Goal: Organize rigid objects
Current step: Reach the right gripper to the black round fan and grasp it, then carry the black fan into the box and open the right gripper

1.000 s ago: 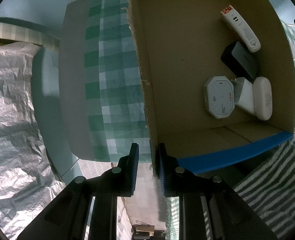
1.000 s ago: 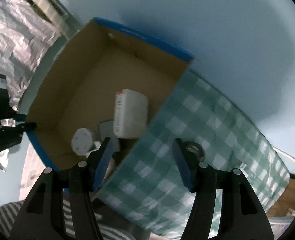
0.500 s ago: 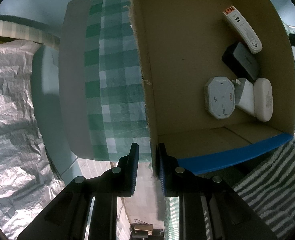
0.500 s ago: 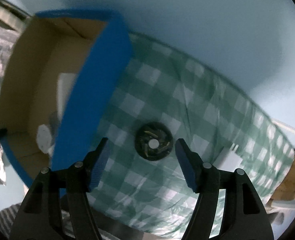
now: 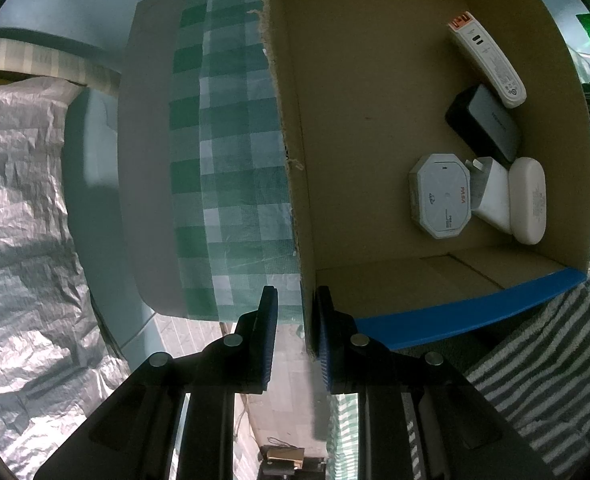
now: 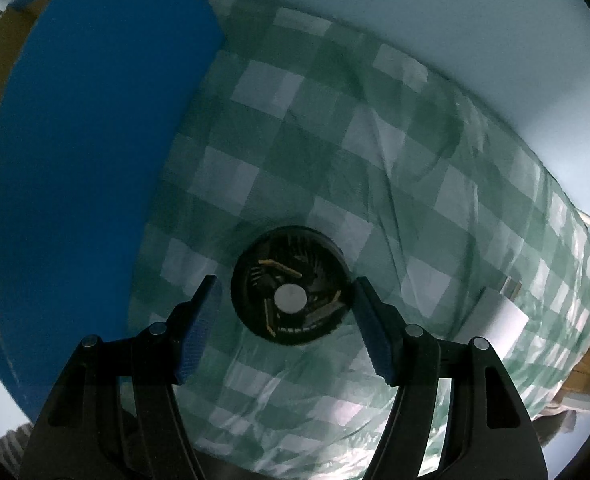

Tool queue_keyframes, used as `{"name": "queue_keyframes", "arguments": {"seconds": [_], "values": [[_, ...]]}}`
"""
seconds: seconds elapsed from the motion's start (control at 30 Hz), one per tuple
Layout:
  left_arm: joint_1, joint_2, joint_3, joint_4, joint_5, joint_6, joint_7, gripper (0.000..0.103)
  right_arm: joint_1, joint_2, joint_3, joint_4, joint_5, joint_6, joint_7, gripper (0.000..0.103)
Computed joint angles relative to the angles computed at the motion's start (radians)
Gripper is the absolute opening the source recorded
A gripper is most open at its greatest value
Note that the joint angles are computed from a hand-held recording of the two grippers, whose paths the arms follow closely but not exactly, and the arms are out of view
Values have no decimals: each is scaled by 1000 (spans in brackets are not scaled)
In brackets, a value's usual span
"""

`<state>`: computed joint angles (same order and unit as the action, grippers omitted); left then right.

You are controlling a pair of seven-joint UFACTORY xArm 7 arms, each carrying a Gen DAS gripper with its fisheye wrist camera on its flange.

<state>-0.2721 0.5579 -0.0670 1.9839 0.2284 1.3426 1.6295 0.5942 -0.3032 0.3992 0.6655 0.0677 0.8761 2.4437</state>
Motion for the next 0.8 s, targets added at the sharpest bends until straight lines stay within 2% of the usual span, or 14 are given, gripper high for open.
{"name": "queue_keyframes", "arguments": {"seconds": [0.2, 0.47, 0.8], "values": [[0, -1, 0, -4, 0, -3, 0, 19, -1, 36, -21, 5, 18, -10, -49, 62], [0, -2, 0, -5, -1, -3, 0, 19, -2, 37, -13, 24, 8, -14, -17, 61], [-1, 2, -1, 4, -1, 0, 6, 19, -14, 1, -11, 123, -25, 138, -59, 61]]}}
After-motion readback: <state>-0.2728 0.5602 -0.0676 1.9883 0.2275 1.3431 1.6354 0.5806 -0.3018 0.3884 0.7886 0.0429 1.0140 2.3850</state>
